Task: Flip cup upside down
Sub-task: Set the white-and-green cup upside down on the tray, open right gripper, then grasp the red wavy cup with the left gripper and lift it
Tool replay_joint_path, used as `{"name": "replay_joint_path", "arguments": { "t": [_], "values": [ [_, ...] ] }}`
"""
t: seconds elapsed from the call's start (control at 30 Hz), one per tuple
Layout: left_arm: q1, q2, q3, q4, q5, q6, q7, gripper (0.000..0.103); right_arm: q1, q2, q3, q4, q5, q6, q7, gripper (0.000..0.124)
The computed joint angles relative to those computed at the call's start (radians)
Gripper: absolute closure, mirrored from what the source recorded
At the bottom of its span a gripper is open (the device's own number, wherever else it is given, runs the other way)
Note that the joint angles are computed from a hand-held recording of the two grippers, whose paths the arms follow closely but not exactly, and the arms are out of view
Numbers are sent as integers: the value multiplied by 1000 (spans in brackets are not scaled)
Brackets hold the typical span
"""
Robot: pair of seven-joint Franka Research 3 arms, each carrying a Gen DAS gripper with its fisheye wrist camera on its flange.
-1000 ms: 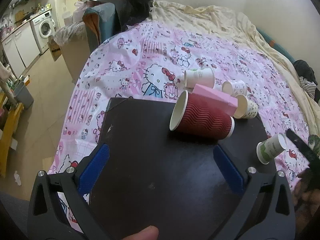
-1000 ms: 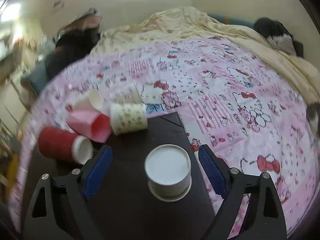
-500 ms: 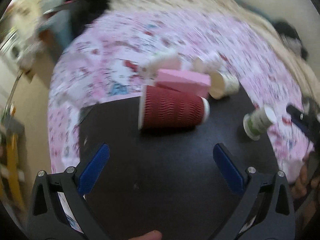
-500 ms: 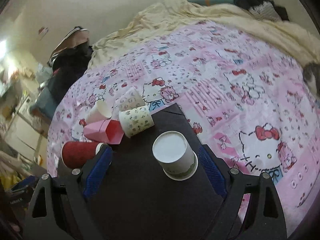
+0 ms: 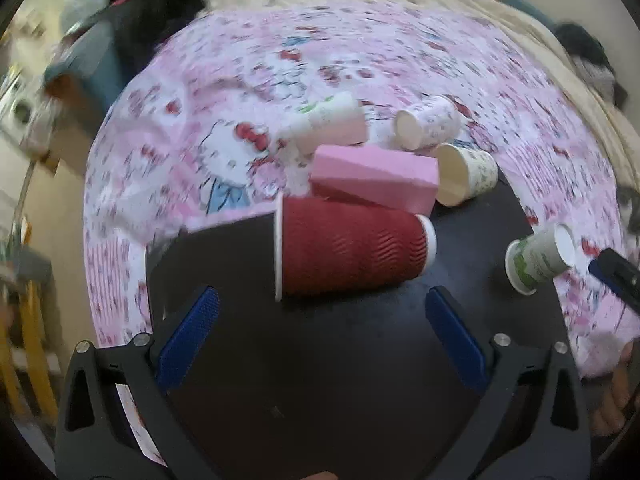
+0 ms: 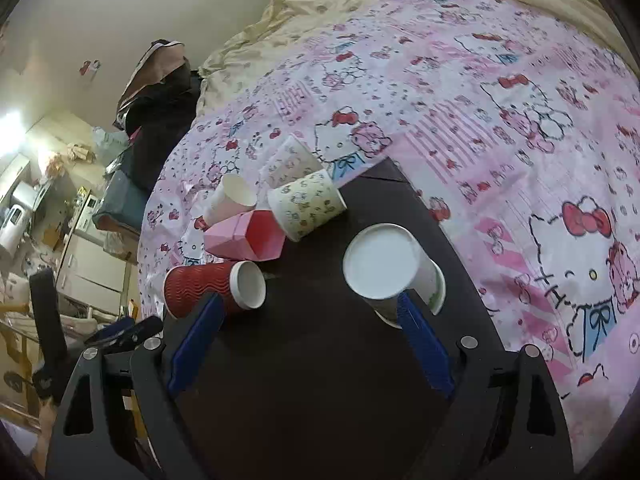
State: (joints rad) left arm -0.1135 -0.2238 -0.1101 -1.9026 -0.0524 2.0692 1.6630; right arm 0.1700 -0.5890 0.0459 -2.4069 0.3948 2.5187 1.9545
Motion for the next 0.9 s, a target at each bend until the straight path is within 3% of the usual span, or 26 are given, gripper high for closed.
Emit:
{"name": "replay_joint_path", "arguments": {
  "t": [0.07, 0.13, 0.2, 0.3, 0.43, 0.53, 0.6, 0.7, 0.9],
  "values": [
    [-18, 63, -3, 94, 2, -86, 117, 2, -2, 10, 6, 10, -6, 1, 7, 33],
    [-33, 159, -26, 228, 47, -222, 280, 2, -6, 20, 11, 22, -17, -5, 14, 33],
    [-42, 218, -52, 303, 109, -290, 426, 2, -8, 24, 7, 26, -17, -9, 22, 33],
    [-59, 272, -83, 356, 201, -330, 587, 8, -9, 21, -5, 22, -9, -16, 25, 33],
    [-84, 352, -107, 448, 257, -467, 719, 8, -16, 10, -16, 10, -2, -40, 32, 33],
    [-114, 366, -120, 422, 343, -474, 781, 17, -21, 10, -21, 8, 5, -55, 35, 33],
    [-135, 390, -124, 430, 391, -501, 787, 17, -26, 12, -20, 10, 3, -62, 36, 33],
    [-157, 380, -127, 365, 477, -410, 791, 17, -30, 16, -18, 15, -3, -68, 34, 33],
    [-183, 454, -117, 427, 529, -405, 722, 22, -36, 24, -13, 26, -21, -80, 27, 33]
  ]
}}
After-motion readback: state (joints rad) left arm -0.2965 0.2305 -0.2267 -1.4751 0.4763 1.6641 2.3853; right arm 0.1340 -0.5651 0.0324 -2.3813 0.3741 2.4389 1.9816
